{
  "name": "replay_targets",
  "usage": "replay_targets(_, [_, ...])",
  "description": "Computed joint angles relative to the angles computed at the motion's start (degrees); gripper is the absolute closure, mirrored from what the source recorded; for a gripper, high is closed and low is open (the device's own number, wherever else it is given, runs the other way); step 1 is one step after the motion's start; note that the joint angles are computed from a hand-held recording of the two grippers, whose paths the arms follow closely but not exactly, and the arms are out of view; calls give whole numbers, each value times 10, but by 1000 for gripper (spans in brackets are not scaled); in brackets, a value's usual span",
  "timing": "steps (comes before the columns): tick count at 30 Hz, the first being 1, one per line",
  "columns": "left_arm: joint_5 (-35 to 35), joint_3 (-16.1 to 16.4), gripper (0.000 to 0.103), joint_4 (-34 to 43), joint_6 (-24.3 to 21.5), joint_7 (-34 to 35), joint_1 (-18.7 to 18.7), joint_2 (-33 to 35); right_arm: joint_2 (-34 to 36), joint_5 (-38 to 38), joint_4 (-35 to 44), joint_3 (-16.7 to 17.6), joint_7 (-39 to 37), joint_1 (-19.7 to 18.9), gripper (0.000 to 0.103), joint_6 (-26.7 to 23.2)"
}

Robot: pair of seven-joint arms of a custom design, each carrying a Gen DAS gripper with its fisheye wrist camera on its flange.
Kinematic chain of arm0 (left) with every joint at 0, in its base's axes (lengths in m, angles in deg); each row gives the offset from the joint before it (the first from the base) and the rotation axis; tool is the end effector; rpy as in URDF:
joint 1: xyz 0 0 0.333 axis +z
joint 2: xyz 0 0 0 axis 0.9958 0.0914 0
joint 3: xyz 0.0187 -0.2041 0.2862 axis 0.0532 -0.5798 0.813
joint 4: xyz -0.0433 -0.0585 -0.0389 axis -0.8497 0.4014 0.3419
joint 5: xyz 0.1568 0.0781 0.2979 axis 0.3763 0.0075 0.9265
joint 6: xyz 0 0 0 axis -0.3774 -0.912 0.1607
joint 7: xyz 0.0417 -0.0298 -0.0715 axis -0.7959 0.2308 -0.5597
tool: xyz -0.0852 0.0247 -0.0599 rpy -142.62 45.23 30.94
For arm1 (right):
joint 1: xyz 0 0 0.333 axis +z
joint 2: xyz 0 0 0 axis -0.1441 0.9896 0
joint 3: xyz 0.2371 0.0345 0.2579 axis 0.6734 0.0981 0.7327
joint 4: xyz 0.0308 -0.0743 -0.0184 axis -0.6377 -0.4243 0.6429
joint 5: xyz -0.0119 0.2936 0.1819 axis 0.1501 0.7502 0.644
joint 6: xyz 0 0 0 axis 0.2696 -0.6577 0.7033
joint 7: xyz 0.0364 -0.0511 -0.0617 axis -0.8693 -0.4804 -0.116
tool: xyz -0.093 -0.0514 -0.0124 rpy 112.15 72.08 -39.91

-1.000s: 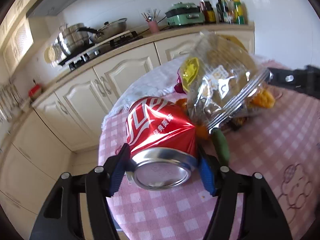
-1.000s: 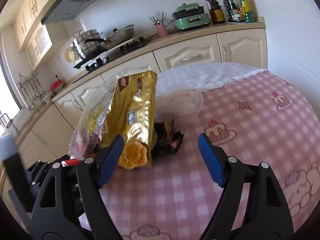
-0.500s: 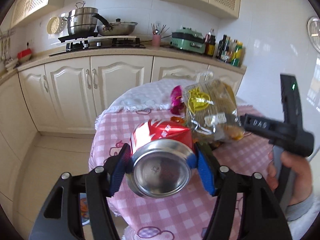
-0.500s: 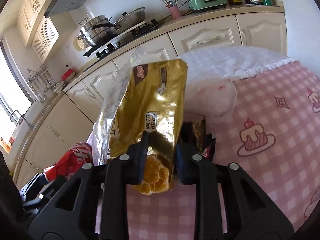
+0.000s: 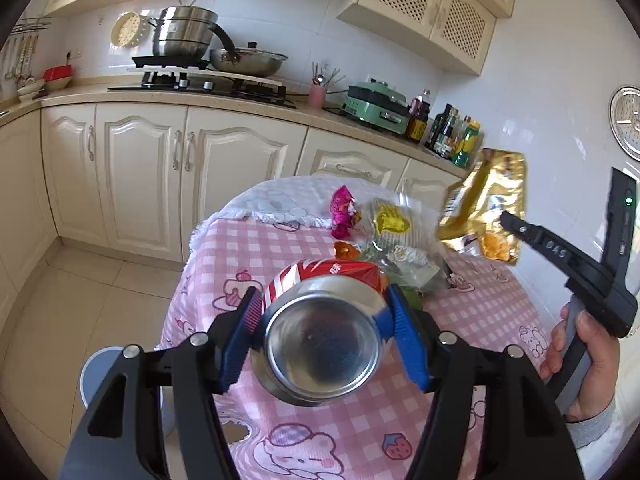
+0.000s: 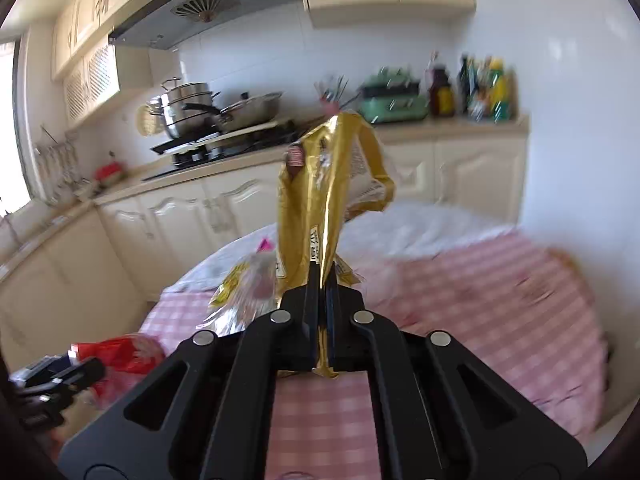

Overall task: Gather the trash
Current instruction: 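Carry the red can and gold bag in both tools over the bucket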

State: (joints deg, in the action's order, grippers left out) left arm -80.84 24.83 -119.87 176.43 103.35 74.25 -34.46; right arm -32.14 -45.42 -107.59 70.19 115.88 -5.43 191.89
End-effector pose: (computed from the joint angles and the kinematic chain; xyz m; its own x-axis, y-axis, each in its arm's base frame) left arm 0.5075 -0.1993 0.8384 -0.0949 -0.9530 0.2877 -0.5388 -0.1939 -0.8198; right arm 0.5610 0.0246 0.9036 0.1217 -0.9843 -0.1282 -0.3832 0.0725 -0.9208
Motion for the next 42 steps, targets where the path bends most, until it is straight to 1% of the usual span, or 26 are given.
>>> replay_targets(4, [-16, 2, 41, -22, 19, -3, 4, -12, -29, -74, -45, -11, 21, 21, 100, 62])
replay_targets(9, [-26, 4, 41, -47, 43, -10, 11, -26, -62, -107, -92, -6, 29, 31, 100, 123])
replay_targets(10, [-28, 5, 41, -52, 49, -12, 13, -30, -64, -89, -92, -2, 15, 30, 100, 123])
replay_targets(13, [-25, 5, 41, -67, 69, -22, 18, -41, -51, -35, -60, 10, -22, 31, 100, 90])
replay_targets(16, [-23, 5, 41, -75, 84, -30, 23, -46, -44, -32, -54, 15, -31, 41, 100, 80])
replay_targets(17, [-23, 5, 41, -77, 87, -32, 24, -48, -40, -17, -49, 19, -39, 42, 100, 69])
replay_targets(21, [-22, 7, 41, -95, 109, -46, 31, -57, -35, 3, -48, 27, -57, 53, 100, 50])
replay_targets(27, [-11, 13, 41, -131, 134, -75, 53, -84, -31, 38, -52, 47, -87, 80, 100, 22])
replay_targets(30, [-2, 19, 41, -153, 135, -83, 70, -104, -16, 47, -37, 57, -89, 100, 100, -2])
replay_targets(33, [4, 28, 41, -181, 129, -87, 91, -125, -1, 41, -30, 69, -90, 127, 100, -13])
replay_targets(36, [-2, 43, 41, -222, 131, -84, 112, -150, 23, 35, -12, 80, -86, 154, 100, -35])
replay_targets(38, [3, 50, 41, -253, 129, -91, 135, -165, 36, 29, -11, 85, -86, 173, 100, -41])
replay_targets(40, [-7, 63, 41, -279, 131, -83, 147, -173, 64, 23, 8, 92, -83, 192, 100, -64])
replay_targets(42, [-6, 68, 41, -300, 127, -86, 166, -175, 91, 16, 25, 94, -78, 211, 100, -82])
